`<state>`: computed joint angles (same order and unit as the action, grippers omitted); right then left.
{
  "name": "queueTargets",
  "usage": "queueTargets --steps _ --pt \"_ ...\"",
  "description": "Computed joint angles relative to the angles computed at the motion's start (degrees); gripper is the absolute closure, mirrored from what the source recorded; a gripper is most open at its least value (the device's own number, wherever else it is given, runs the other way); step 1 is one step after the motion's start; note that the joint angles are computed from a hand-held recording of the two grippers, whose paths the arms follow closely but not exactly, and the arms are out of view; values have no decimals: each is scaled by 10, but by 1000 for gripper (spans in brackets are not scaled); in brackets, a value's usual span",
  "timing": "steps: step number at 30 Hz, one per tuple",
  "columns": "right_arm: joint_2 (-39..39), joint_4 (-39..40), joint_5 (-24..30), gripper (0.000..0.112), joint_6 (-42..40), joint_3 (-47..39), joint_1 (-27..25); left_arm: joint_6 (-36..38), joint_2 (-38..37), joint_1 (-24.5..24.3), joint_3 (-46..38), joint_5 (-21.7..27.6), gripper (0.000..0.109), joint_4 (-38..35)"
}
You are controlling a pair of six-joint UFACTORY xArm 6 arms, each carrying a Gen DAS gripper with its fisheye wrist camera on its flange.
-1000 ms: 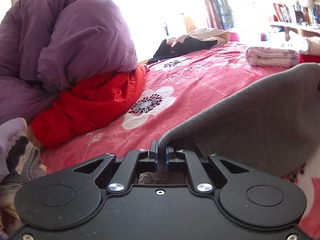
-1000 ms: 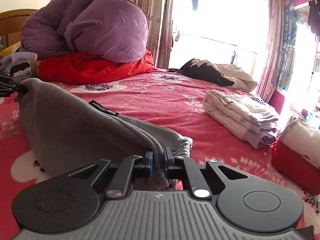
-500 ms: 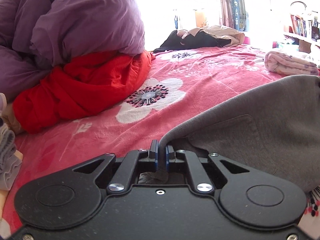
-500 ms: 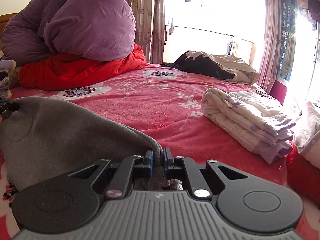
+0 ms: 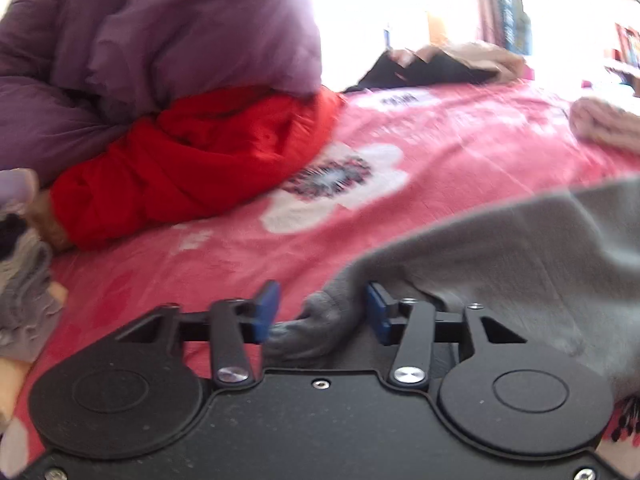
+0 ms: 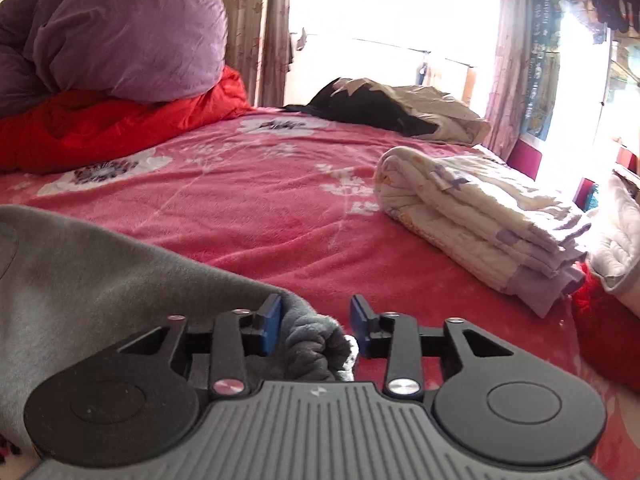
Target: Fold clothes
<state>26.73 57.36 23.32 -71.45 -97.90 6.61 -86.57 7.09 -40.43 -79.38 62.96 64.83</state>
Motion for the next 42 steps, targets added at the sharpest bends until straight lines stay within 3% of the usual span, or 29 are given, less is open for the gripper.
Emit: queueTargets --steps 3,6,9,11,13,16,20,24,25,28,30,32,34,37,40,42 --pt "-26 67 -19 62 -48 14 -1 -14 -12 -12 3 -29 61 29" --pt "-64 126 34 62 -107 44 -10 -12 -4 1 6 -130 61 42" --pt "-87 115 112 61 -169 76 -11 27 38 10 -26 -139 60 -1" --pt "-75 72 82 59 -167 83 9 38 51 34 -21 -151 51 -78" --pt "-32 -7 24 59 -86 59 24 22 43 49 1 -186 50 -82" --pt "-6 -23 36 59 -58 35 18 72 60 39 -34 -149 50 -111" --pt "-33 -57 15 59 -49 63 29 60 38 31 -24 -144 51 -89" --pt "-81 62 40 55 -160 94 26 -31 6 26 8 -147 51 4" --pt "-86 72 37 54 -173 95 28 -42 3 33 14 -158 51 -1" --pt "-52 14 27 49 -103 67 24 4 23 52 16 -177 49 -82" --pt "-15 -36 53 50 -49 36 12 27 41 45 -2 -154 47 -75" --pt "-5 -21 57 50 -60 30 9 19 37 48 1 -160 47 -83" --pt "-12 -42 47 50 -42 36 14 -12 13 56 31 -191 48 -68" --pt "-41 25 43 50 -96 71 10 -157 -45 48 78 -189 51 12" --pt "-85 106 46 47 -147 114 1 -293 -106 29 126 -149 49 49" --pt "-112 147 34 35 -158 137 -6 -354 -136 13 155 -126 48 35"
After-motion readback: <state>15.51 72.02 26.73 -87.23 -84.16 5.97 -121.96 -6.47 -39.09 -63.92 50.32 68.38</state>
